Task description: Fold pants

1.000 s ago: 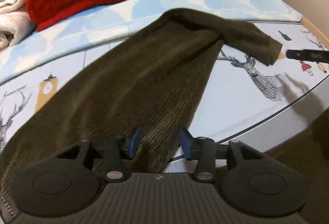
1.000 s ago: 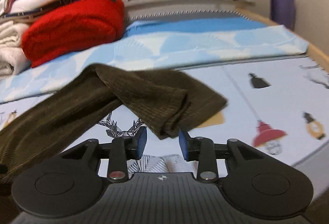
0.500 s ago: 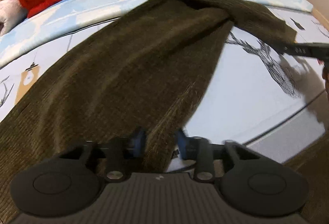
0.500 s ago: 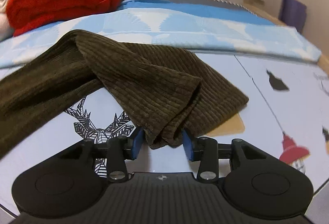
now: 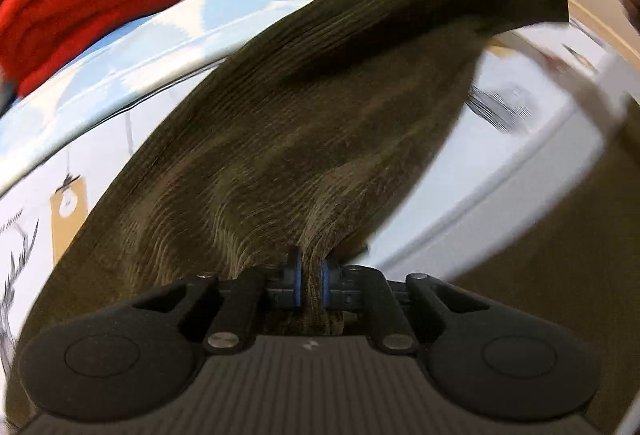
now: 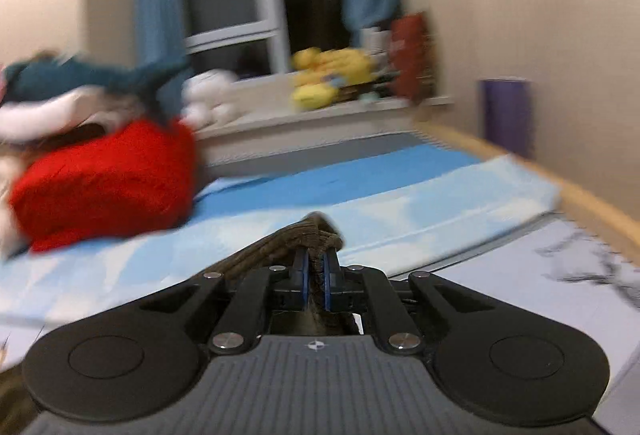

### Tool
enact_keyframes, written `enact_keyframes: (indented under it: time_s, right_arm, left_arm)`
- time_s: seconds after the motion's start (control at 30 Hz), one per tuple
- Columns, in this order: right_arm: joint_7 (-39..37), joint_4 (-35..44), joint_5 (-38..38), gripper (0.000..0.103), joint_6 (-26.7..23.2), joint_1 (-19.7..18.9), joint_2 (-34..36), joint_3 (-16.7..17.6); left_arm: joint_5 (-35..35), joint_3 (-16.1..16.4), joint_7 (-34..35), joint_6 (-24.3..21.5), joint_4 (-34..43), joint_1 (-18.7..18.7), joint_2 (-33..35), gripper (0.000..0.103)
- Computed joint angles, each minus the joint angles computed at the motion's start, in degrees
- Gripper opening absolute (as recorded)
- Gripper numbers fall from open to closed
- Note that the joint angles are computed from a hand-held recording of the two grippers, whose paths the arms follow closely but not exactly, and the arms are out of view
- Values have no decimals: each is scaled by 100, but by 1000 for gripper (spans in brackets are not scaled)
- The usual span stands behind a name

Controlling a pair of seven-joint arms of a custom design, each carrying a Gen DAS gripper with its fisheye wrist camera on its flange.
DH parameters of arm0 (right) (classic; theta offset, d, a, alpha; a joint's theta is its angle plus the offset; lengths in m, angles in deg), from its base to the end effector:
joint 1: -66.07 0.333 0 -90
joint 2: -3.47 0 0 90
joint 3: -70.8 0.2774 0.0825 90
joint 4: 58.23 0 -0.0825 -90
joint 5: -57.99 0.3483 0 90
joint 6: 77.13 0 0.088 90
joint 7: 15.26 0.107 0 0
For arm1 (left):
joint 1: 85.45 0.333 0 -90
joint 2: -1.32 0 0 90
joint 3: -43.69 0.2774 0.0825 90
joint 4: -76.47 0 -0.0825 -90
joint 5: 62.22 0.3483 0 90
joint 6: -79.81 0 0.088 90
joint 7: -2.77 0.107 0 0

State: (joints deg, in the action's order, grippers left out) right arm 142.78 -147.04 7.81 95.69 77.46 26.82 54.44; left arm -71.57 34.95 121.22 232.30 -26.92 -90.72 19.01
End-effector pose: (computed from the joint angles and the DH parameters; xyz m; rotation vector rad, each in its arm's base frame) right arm 0.6667 0.0333 0.5021 -1.2248 1.7890 -1.0150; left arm 0.6184 -0.1408 0.4191 -1.2781 2.4149 -0.6448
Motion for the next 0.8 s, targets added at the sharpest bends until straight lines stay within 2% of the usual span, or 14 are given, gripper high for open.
enact_keyframes:
  time_s: [0.07,0.13,0.2,0.23,0.33,0.4,0.43,0.5,0.53,0.6,0.67,0.73,0.77,0.8]
  right_arm:
    - [98,-84,35,7,-606,11,-174,-77]
    - [-145,-93,335,8,-1355,-178,-179,134]
    - [-210,-144,516,12,-1933,-304,-77,243]
    - [-131,-279,578,12,-2111,-352,-77,277]
    - [-389,-1026,1418,12,-1851,-817,-355,656]
    - [-367,-1371,1643,17,-1778,-906,-577,683]
    - [-319,-1535,1691,23,-1753,-924,-685,684]
    - [-648,-1797,1947,46,-1767,-1030,-853,821]
    - [-955,-1846,2091,47,-1877,-1071,-883,910]
    - [-1863,-1866,2481,48,-2144,-1161,-865,1133]
    - [-2323,-1806,2329,48,-2458,-1032,-796,1129]
    - [-2421,-1651,1941,47,-2636,-846,-629,1038]
    - [-2420,-1635,1803,42,-2622,-786,-587,999]
    - [-2444,-1580,1702,22,-2586,-754,-529,969]
  left_arm:
    - [-601,-310,1109,-255,-212,390,-232,9]
    - [-1051,-422,2097,-529,-432,563,-466,10]
    - [-1561,-428,2846,-1230,-468,686,-665,14]
    - [-1771,-385,3063,-1607,-422,718,-728,22]
    - [-2480,-219,3575,-2399,-350,797,-911,53]
    - [-3013,-89,3750,-2630,-317,868,-987,57]
    - [-3226,-33,3764,-2462,-360,875,-1019,57]
    - [-3355,76,3456,-2036,-306,861,-983,57]
    - [-3248,143,3063,-1556,-316,825,-939,57]
    - [-2391,336,1746,-765,-299,702,-820,57]
    - [-1237,675,-58,-517,-109,648,-594,57]
    - [-186,1006,-1458,-604,138,589,-367,57]
    - [105,1089,-1818,-707,219,616,-301,57]
    - [307,1131,-2049,-852,359,669,-205,57]
